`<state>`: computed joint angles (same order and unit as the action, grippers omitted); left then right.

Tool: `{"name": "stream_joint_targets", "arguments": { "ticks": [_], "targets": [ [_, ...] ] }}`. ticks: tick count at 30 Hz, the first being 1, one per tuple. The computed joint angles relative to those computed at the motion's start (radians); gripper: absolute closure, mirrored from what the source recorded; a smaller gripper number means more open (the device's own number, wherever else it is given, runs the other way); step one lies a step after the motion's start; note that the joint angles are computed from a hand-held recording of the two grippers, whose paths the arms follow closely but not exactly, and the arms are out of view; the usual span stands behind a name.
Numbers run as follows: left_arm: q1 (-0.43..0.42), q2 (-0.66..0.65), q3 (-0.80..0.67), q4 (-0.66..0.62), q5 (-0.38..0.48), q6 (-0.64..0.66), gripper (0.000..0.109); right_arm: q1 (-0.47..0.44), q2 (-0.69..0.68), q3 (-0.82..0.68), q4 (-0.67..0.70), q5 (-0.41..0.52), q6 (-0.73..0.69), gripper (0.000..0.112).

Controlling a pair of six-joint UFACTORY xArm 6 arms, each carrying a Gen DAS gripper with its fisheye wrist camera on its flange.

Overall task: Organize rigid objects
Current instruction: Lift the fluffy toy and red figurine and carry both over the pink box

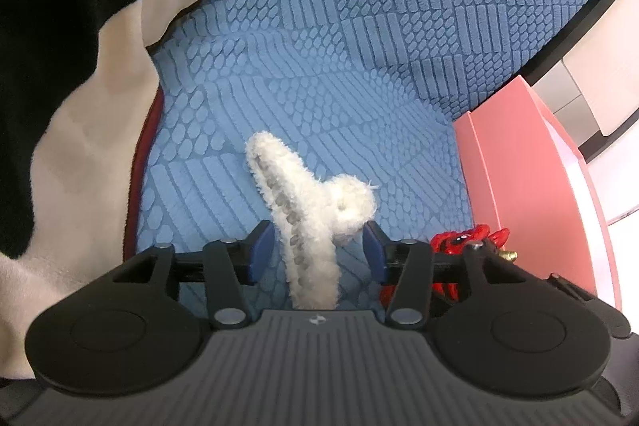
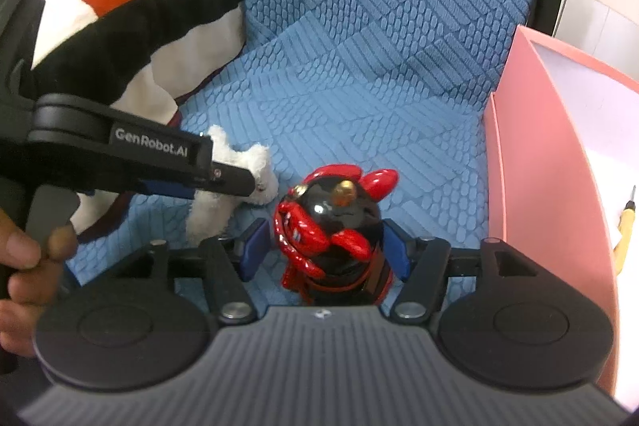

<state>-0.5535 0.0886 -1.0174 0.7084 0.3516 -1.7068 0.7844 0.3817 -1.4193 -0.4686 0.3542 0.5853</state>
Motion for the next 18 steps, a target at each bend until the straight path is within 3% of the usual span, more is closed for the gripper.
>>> {"name": "stream_joint_targets", "arguments": {
  "ticks": [4, 8, 18],
  "targets": [
    [0.006, 0.011, -0.011, 0.009, -0.005, -0.003, 0.047, -0.004, 0.009, -0.008, -0.010, -0.009, 0.011, 0.049],
    [0.011, 0.021, -0.024, 0.015, -0.004, 0.017, 0.047, -0.001, 0.029, -0.047, 0.043, 0.033, -0.107, 0.051],
    [-0.003, 0.081, -0.096, 0.031, 0.060, 0.066, 0.045, -0.012, 0.018, -0.037, 0.011, 0.025, -0.030, 0.051]
  ]
}}
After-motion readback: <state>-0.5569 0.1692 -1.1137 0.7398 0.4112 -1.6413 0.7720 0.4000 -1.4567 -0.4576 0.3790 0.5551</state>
